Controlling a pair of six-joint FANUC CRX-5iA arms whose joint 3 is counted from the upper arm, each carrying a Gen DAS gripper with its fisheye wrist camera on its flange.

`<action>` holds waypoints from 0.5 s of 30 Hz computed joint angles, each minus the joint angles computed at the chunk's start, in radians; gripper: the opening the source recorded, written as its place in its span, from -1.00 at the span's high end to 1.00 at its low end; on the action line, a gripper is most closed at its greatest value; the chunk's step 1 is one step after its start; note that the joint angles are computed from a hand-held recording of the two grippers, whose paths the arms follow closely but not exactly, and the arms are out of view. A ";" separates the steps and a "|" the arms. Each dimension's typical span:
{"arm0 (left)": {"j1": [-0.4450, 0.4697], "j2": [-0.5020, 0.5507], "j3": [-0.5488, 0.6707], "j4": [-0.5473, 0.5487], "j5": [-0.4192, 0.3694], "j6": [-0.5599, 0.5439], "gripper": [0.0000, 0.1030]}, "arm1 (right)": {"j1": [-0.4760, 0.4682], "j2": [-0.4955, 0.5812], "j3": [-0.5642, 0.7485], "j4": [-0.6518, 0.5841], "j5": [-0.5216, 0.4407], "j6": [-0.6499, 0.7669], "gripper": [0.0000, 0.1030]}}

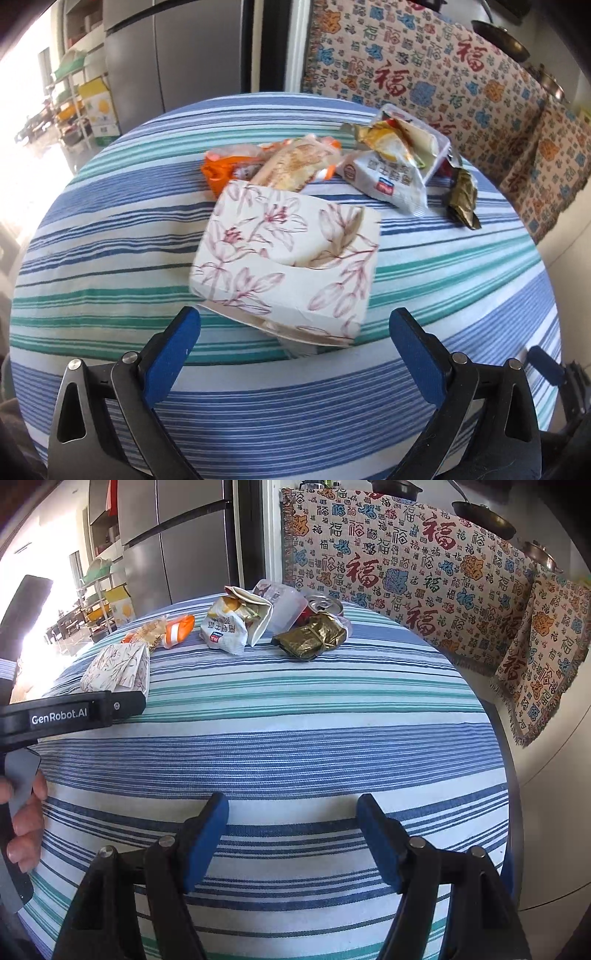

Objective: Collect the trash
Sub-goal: 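Grasp the floral paper box with the left gripper while the right gripper grasps the bread wrapper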

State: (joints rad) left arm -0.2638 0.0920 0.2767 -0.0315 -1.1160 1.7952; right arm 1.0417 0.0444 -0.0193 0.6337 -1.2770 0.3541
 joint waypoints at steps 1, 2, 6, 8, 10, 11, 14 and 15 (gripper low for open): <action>0.015 -0.014 -0.019 0.004 0.006 0.002 -0.97 | 0.000 0.001 0.001 0.001 0.000 0.000 -0.43; 0.035 -0.031 -0.042 0.017 0.011 -0.010 -0.98 | 0.001 0.001 0.001 0.001 -0.001 0.000 -0.43; 0.106 -0.092 -0.102 0.001 -0.004 -0.079 -0.98 | 0.000 0.003 0.001 0.001 0.001 -0.001 -0.43; 0.135 -0.109 -0.109 -0.026 -0.024 -0.105 -0.98 | 0.001 0.002 0.000 0.002 0.000 -0.001 -0.43; 0.176 -0.122 -0.127 0.013 -0.027 -0.157 -0.98 | 0.001 0.002 -0.001 0.003 0.001 -0.002 -0.44; 0.198 -0.129 -0.142 0.055 -0.017 -0.189 -0.98 | 0.001 0.002 -0.001 0.003 0.001 -0.002 -0.44; 0.250 -0.152 -0.209 0.256 0.027 -0.324 -0.98 | 0.001 0.000 -0.004 0.004 0.002 -0.004 -0.44; 0.253 -0.150 -0.219 0.314 0.031 -0.359 -0.98 | 0.001 0.001 -0.003 0.004 0.003 -0.004 -0.44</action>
State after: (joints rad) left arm -0.0109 -0.0583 0.0575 0.2825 -1.0854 1.4363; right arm 1.0426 0.0455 -0.0223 0.6374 -1.2740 0.3504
